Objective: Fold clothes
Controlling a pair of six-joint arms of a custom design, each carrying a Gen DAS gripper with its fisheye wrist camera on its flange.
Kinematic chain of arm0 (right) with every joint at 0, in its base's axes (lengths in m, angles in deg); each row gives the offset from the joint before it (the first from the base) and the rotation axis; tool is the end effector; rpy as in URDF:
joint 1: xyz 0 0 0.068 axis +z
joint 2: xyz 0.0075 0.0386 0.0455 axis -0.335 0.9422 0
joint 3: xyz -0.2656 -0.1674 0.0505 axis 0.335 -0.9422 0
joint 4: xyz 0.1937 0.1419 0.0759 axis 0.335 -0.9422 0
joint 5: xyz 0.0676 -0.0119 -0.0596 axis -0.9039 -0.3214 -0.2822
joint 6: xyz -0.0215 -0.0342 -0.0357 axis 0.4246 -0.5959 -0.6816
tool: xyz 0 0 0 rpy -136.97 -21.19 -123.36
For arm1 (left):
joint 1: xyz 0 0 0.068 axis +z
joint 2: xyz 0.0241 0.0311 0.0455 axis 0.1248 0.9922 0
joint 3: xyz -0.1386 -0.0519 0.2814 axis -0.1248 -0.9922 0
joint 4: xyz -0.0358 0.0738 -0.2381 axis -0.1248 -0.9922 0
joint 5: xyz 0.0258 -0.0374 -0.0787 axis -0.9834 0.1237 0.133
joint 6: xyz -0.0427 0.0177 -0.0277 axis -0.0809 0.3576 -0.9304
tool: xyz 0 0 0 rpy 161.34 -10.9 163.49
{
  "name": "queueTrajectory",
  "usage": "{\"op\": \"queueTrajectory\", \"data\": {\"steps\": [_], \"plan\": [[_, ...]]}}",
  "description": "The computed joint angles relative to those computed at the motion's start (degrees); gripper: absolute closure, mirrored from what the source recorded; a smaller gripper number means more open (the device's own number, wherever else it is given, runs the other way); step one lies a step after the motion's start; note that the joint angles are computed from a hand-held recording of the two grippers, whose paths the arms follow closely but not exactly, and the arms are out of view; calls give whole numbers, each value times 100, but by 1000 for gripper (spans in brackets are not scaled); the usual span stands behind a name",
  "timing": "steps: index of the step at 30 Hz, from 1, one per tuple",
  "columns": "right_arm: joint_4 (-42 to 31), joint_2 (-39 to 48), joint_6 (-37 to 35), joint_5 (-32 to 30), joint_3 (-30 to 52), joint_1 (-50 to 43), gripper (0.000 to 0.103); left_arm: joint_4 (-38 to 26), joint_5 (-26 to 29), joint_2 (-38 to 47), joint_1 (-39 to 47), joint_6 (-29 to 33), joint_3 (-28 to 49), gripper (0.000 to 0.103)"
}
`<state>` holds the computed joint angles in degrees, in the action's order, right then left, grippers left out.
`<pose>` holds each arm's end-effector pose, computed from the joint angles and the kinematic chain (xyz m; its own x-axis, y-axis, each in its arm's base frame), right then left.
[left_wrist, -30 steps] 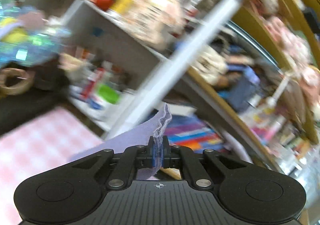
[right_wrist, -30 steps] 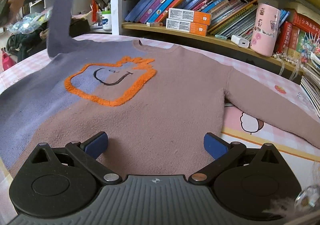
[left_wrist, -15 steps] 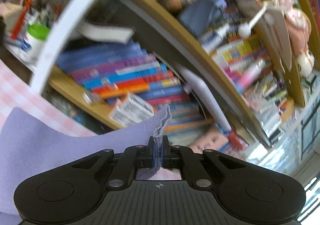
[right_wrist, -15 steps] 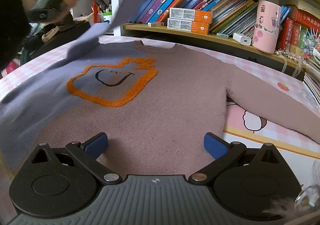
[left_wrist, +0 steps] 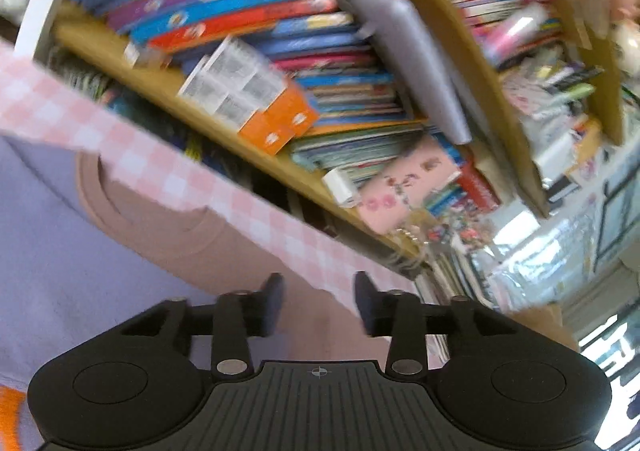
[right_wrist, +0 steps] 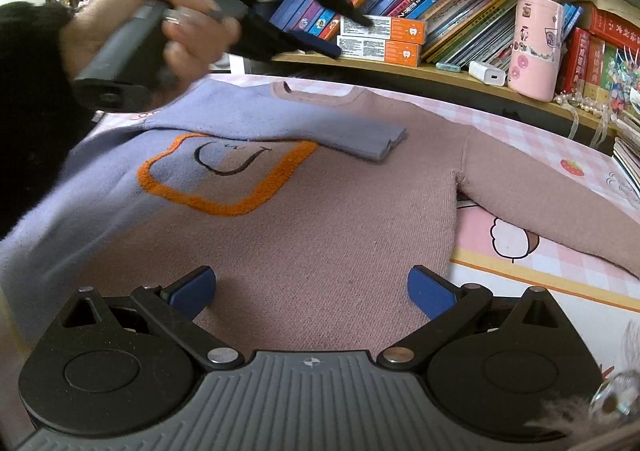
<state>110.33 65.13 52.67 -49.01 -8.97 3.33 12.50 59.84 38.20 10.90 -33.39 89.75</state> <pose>0.1463 0.0648 0.1457 -0.5622 -0.2303 -0.7943 -0.4389 0.8971 0.0506 0.3349 -0.0010 0.1765 -0.6984 -0.3545 -0.6217 0.2191 0.7211 -0.6573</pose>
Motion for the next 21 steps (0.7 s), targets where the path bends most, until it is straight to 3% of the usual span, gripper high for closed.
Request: {"op": "queueTrajectory", "data": {"steps": [4, 7, 10, 13, 16, 21], "plan": [[0, -3, -1, 13, -7, 11, 0, -760, 186, -1096, 526, 1340, -375, 44], [-6, 2, -5, 63, -2, 45, 0, -1523, -178, -2102, 1076, 2781, -859, 30], [-6, 19, -9, 146, 5, 104, 0, -2031, -703, -3009, 1734, 4323, -1502, 23], [-6, 36, -13, 230, 12, 163, 0, -2225, -785, -3508, 2659, 5587, -2066, 23], [-7, 53, -17, 313, 20, 221, 0, -2737, -140, -3280, 3978, 6582, -2113, 23], [-334, -321, 343, 893, -26, 506, 0, -3139, 611, -2267, 5220, 7301, -1771, 24]]}}
